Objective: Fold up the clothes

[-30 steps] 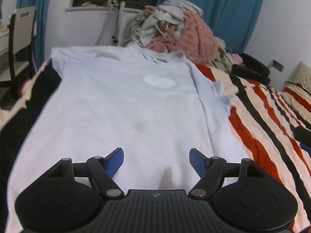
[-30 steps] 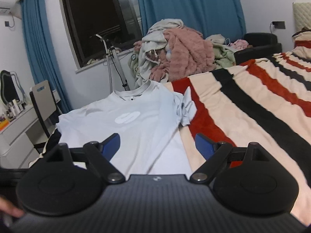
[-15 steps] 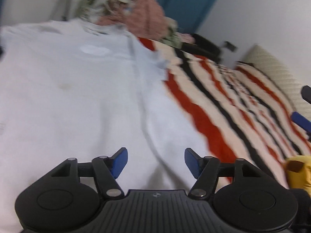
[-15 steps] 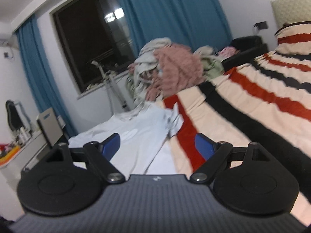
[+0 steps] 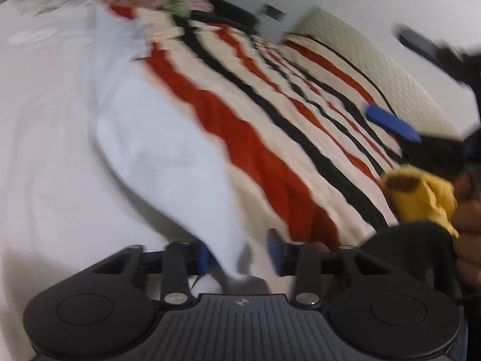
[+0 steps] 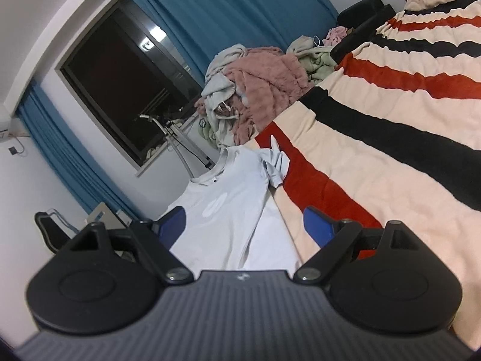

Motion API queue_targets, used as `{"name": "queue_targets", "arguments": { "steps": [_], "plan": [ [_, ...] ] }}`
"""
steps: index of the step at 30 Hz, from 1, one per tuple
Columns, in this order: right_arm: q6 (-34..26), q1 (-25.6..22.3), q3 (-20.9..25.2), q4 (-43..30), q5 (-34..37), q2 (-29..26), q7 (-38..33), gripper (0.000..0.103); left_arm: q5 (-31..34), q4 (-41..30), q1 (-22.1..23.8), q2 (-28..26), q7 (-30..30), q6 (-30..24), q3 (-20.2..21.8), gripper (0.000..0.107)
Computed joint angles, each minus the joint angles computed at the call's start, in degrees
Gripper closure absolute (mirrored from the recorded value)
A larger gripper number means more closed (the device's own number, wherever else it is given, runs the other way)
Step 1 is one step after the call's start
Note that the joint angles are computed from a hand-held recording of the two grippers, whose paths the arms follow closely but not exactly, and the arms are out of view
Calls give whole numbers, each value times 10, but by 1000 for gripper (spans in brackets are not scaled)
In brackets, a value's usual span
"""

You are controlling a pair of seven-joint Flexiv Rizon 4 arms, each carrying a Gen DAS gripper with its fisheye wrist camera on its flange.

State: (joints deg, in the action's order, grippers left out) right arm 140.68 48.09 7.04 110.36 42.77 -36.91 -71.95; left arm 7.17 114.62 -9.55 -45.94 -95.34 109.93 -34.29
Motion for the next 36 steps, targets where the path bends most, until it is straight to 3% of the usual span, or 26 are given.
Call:
{"name": "queue_targets", "arguments": {
  "steps": [3, 6, 8, 10, 13, 16, 18, 22, 24, 27, 29, 31, 32, 36],
  "plan": [
    [30, -7, 8, 4, -7, -7, 18, 15, -4, -33, -39, 5, 22, -11, 26, 74],
    [45, -17, 15, 7, -13, -12, 36, 15, -39, -68, -66, -10, 38, -55, 37, 73],
    [39, -18, 16, 8, -14, -11, 38, 15, -72, -94, -129, -3, 40, -103, 102, 72],
    [34, -15, 13, 8, -12, -9, 34, 15, -88, -98, -159, -2, 49, -103, 133, 71],
    [27, -8, 8, 8, -4, -6, 20, 15, -91, -78, -129, 5, 63, -94, 97, 60],
    [1, -1, 0, 2, 12, 1, 0, 15, -95, -44, -94, 32, 63, -88, 65, 39],
    [-34, -1, -7, -7, 21, 9, -11, 15, -107, -20, -121, 70, 48, -72, 112, 28],
    [-80, -57, 14, -32, -91, -9, 74, 16, -140, 24, -159, 133, 11, -63, 189, 24],
    [-141, -80, 10, -81, -133, -32, 124, 16, -156, 45, -178, 153, -9, -44, 229, 22],
    [-204, -112, 12, -175, -184, -90, 195, 16, -211, 55, -261, 162, -29, -12, 332, 19],
    [-238, -155, 46, -255, -237, -148, 253, 16, -277, 64, -311, 162, -15, 14, 383, 19],
    [-251, -169, 54, -332, -257, -209, 298, 16, -277, 68, -301, 157, -62, 41, 386, 19],
    [-259, -172, 54, -374, -263, -240, 320, 16, -298, 74, -283, 154, -62, 62, 365, 19],
    [-297, -164, 22, -546, -260, -359, 403, 19, -361, 68, -278, 137, -51, 84, 365, 19]
  ]
}}
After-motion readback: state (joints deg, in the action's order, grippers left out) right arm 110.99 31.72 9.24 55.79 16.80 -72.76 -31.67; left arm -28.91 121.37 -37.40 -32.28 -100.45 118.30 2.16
